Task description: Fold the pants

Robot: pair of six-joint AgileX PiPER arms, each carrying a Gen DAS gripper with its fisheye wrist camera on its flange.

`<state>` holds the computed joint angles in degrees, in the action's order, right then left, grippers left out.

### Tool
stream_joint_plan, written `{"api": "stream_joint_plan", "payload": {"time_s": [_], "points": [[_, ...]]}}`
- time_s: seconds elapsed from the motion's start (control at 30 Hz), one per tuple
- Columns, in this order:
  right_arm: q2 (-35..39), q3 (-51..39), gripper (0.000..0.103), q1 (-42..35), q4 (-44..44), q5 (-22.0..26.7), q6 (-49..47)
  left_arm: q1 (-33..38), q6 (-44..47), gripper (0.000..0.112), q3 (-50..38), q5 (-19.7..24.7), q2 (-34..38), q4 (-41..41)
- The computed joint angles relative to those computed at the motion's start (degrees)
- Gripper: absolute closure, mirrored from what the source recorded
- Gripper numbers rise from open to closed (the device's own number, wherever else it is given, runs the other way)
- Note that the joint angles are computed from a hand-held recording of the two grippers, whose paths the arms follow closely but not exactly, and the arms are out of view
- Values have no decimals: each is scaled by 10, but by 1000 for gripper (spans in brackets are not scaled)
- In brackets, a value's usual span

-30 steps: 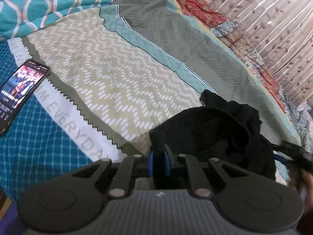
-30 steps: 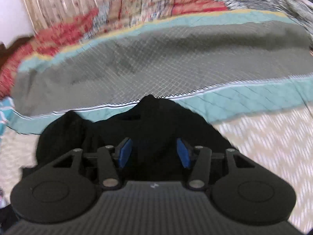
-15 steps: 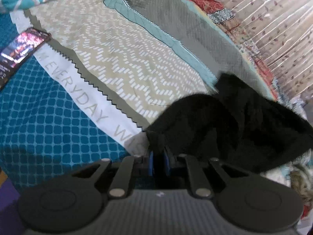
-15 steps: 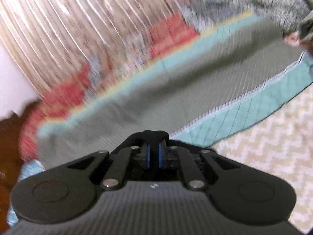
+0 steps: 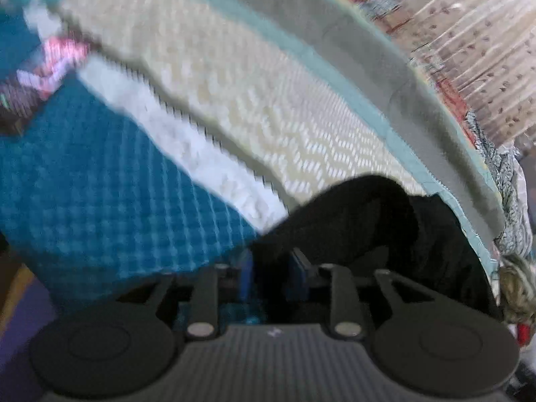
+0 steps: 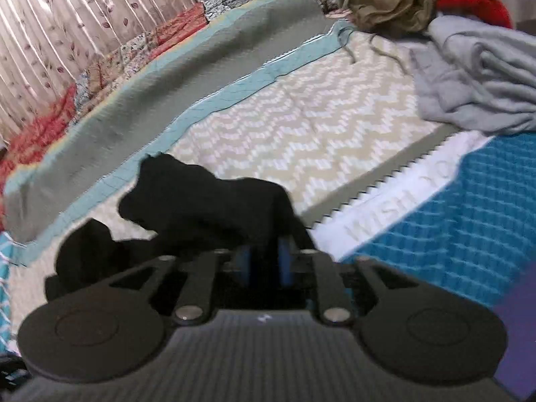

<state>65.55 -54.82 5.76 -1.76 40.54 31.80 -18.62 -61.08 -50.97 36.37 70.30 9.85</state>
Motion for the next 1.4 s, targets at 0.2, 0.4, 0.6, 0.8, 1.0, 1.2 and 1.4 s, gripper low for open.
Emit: {"api": "stream_joint_plan", "payload": {"time_s": [0.2, 0.4, 0.6, 0.8, 1.0, 1.2, 1.4], "points": [[23, -19, 56, -13, -53, -75, 10, -63, -60, 66, -94, 79, -2, 190], [156, -115, 49, -1, -2, -127, -93, -107, 179, 39, -308, 60, 221, 104], [388, -370, 33, 21, 77, 1, -249, -106, 313, 90, -505, 111, 411, -42], [540, -555, 88, 49, 20, 139, -241, -65, 197, 104, -553, 107, 427, 68], [318, -307, 91, -52, 79, -159, -138, 65, 76, 104, -466, 66, 313, 81], [133, -92, 92, -123, -111, -233, 78, 146, -12, 104, -316, 12, 217, 123], [99, -38, 91, -121, -197, -138, 127, 115, 5, 104, -268, 11, 223, 119]]}}
